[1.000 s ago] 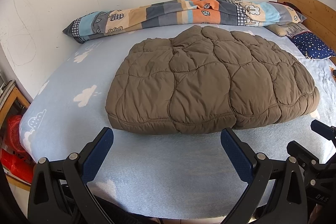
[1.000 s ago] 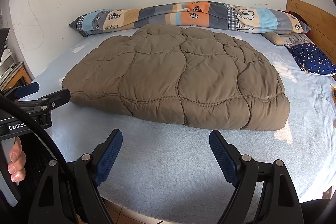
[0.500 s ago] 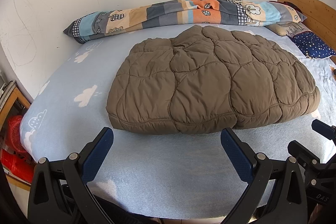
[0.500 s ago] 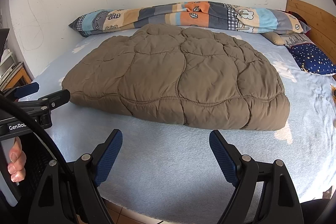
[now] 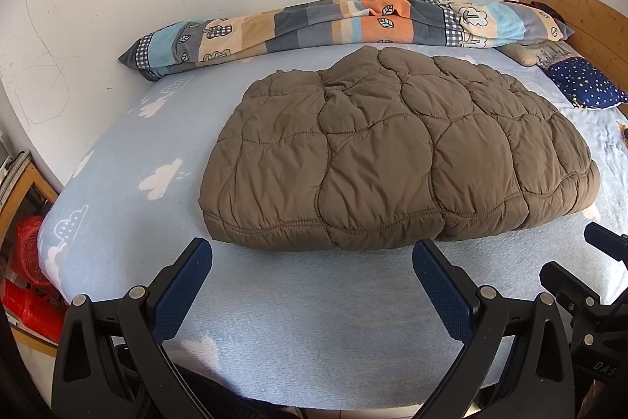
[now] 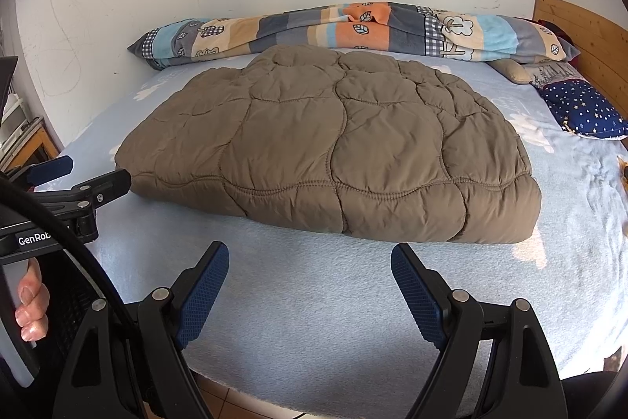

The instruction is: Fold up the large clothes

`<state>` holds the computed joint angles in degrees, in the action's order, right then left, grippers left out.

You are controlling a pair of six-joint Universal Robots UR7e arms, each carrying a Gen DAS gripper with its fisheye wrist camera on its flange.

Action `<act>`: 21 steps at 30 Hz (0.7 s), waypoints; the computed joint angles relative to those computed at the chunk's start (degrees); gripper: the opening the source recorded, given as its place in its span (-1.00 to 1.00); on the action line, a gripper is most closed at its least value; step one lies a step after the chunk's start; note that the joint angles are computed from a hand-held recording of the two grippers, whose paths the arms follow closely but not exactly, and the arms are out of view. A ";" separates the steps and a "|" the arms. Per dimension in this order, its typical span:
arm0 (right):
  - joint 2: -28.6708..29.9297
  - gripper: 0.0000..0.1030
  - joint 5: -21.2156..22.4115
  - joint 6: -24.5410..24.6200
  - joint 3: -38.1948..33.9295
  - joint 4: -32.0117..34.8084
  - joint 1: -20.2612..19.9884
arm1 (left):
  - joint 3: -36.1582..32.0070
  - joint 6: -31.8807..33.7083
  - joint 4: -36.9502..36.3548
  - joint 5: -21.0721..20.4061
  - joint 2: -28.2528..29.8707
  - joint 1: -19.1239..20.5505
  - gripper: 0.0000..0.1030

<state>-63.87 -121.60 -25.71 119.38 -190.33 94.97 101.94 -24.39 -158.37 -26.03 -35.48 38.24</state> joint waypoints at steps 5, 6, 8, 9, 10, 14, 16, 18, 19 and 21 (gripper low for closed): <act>0.01 0.71 -0.06 -0.10 -0.03 -0.17 -0.03 | 0.06 0.03 -0.05 -0.07 -0.02 0.03 0.98; -0.05 0.71 0.01 -0.07 -0.03 -0.06 -0.05 | -0.04 -0.16 0.08 0.03 0.06 -0.01 0.98; -0.07 0.71 0.07 -0.06 0.04 -0.10 -0.07 | 0.06 -0.10 -0.04 0.03 0.02 0.01 0.98; -0.04 0.71 0.01 -0.17 0.03 -0.19 -0.06 | 0.03 -0.08 -0.02 -0.02 0.03 0.02 0.98; -0.07 0.71 0.10 -0.18 0.04 -0.17 -0.09 | 0.11 -0.07 0.03 -0.04 -0.03 0.04 0.98; -0.03 0.71 0.10 -0.09 0.01 -0.19 -0.13 | 0.00 -0.20 0.20 0.24 0.10 0.02 0.98; 0.00 0.71 0.08 0.00 0.02 -0.22 -0.11 | 0.12 -0.08 0.18 0.09 -0.02 0.05 0.98; -0.02 0.71 0.10 -0.09 0.03 -0.25 -0.13 | -0.02 -0.42 1.01 0.10 -0.04 0.08 0.98; -0.05 0.71 0.14 0.03 0.03 -0.12 -0.13 | 0.05 -0.71 1.68 0.51 -0.12 0.06 0.98; 0.05 0.71 -0.03 0.01 0.00 -0.34 -0.05 | 0.31 -1.60 2.42 0.49 -0.45 0.07 0.98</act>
<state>-63.82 -121.63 -25.70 119.38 -190.67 94.91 102.25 -25.99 -155.95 -25.54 -35.93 38.31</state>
